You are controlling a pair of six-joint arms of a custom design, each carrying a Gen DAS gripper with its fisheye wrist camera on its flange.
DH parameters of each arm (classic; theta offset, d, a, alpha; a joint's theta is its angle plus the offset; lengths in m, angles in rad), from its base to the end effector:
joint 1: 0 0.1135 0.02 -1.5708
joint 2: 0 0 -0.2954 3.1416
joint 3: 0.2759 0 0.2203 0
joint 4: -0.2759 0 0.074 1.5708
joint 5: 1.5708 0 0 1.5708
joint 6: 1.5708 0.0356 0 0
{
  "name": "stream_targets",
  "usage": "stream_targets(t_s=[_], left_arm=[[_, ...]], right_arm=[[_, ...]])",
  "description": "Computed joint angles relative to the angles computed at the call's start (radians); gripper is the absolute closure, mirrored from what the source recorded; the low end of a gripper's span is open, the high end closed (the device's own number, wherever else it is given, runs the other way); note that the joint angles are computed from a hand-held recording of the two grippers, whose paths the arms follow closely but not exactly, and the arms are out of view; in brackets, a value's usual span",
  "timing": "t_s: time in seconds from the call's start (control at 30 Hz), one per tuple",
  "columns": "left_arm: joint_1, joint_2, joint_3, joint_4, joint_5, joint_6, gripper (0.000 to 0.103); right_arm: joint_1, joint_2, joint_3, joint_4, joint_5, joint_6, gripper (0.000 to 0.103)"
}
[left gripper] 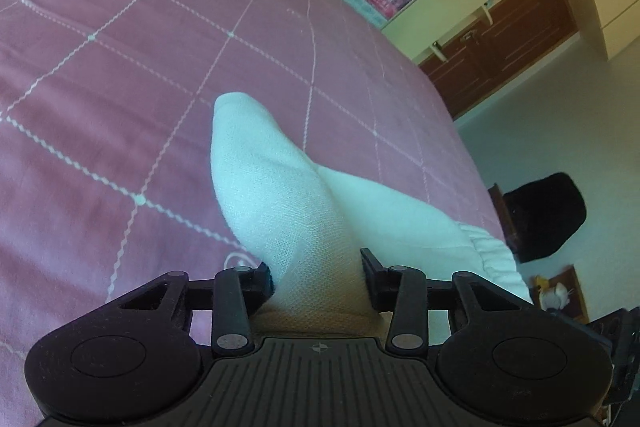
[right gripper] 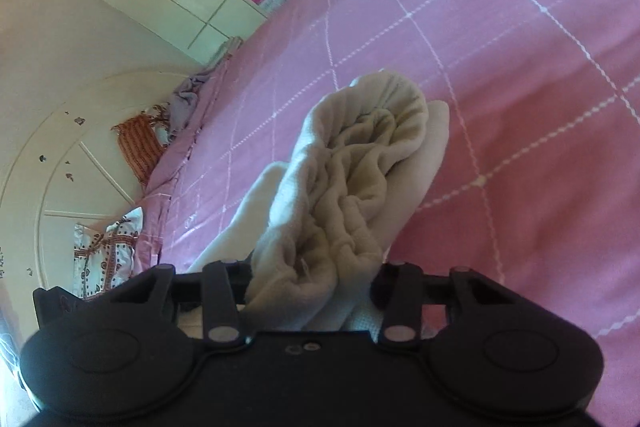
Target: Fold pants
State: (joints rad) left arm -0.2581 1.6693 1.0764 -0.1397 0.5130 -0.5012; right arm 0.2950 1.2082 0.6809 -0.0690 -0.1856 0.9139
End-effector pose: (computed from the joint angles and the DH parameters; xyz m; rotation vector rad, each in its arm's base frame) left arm 0.3208 -0.1028 0.2686 -0.0125 2.3855 -0.9684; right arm 0.2074 0.0699 0.2737 0.5907 2.2188 0.8662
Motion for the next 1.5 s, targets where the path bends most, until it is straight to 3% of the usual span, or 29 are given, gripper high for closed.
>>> stream_targets(t_s=[0.5,0.83,1.03,1.2,1.27,1.3,1.33,1.4,1.5], left_arm=[[-0.014,0.143,0.398,-0.127,-0.081,-0.025,0.062],[-0.045,0.305,0.515,-0.098,-0.152,-0.089,0.062],[-0.093,0.400,0.584,-0.110,-0.262,-0.016,0.062],[-0.144,0.473,0.628,-0.154,-0.381,0.111,0.062],[-0.171,0.521,0.680,-0.230,-0.462,0.186,0.055],[-0.183,0.554,0.719,-0.295,-0.511,0.221,0.041],[-0.189,0.573,0.733,-0.327,-0.538,0.231,0.020],[-0.189,0.566,0.703,-0.315,-0.596,0.221,0.000],[-0.180,0.543,0.684,-0.323,-0.594,0.236,0.000]], right_arm=[[-0.130,0.158,0.279,-0.006,-0.097,-0.159,0.058],[-0.181,0.322,0.400,0.019,-0.124,-0.231,0.058],[-0.194,0.406,0.377,0.092,-0.122,-0.237,0.058],[-0.188,0.475,0.381,0.097,-0.059,-0.305,0.058],[-0.186,0.512,0.386,0.074,-0.018,-0.338,0.057],[-0.183,0.533,0.396,0.047,0.010,-0.353,0.055],[-0.172,0.554,0.408,0.005,0.063,-0.366,0.053],[-0.148,0.591,0.436,-0.092,0.175,-0.376,0.037],[-0.115,0.560,0.373,-0.075,0.277,-0.397,0.027]])
